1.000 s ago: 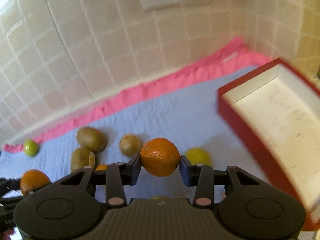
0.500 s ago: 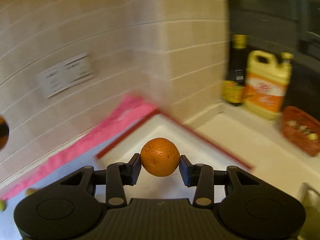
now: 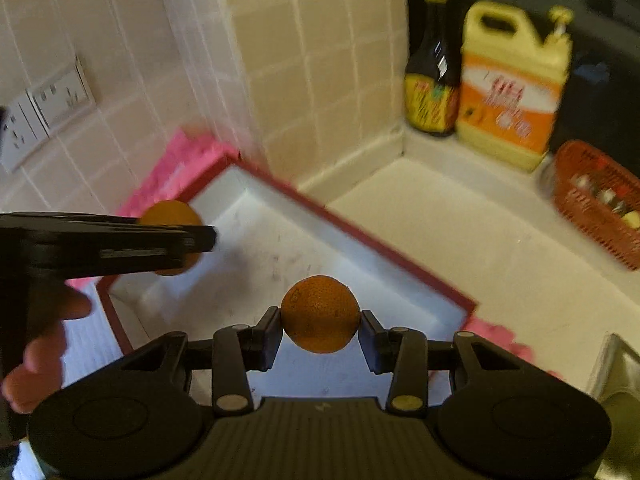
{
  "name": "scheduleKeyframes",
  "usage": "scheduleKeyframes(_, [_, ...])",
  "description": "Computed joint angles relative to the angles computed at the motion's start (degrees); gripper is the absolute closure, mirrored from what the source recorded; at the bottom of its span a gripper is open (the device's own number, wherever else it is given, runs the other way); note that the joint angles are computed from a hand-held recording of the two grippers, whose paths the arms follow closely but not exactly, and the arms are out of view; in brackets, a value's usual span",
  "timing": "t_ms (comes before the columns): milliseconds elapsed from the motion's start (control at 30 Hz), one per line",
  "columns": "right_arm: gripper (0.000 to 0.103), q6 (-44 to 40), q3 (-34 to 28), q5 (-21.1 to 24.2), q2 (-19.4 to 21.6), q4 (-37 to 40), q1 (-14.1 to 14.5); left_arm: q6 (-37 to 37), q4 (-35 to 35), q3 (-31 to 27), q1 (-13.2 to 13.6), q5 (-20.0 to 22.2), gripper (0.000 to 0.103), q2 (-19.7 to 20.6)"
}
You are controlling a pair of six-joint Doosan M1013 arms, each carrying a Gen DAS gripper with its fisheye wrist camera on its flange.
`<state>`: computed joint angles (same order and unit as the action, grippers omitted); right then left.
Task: Organize fruits
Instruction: 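Carry both fruits over the red box and open both tools to drop them, then withdraw both tools from the box back toward the fruits on the mat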
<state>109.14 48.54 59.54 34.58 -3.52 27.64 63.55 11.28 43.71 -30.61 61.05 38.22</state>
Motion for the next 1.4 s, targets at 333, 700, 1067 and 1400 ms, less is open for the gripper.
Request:
scheduleKeyframes(333, [0.059,-1.73,-3.35,5.1,4.1,2.73,-0.12,1.76,-2.42,-1.7,0.69,3.29,0.034,2.82])
scheduleKeyframes(700, [0.052,-2.35,-2.06,5.33,3.48,3.96,-0.43,-0.37,-1.54,-0.56,0.59,4.36,0.034,1.82])
scheduleKeyframes(1067, [0.038,-0.82,1.45,-0.4,-1.11,1.98,-0.08,-10.37,9.63,11.2,-1.67,-4.0,0.025,-8.54])
scheduleKeyframes(1400, [0.033,-2.0,2.8,-4.67,-4.21,1.11,1.74,-22.8,22.43,22.04,-3.8,-3.47,0.025,-18.12])
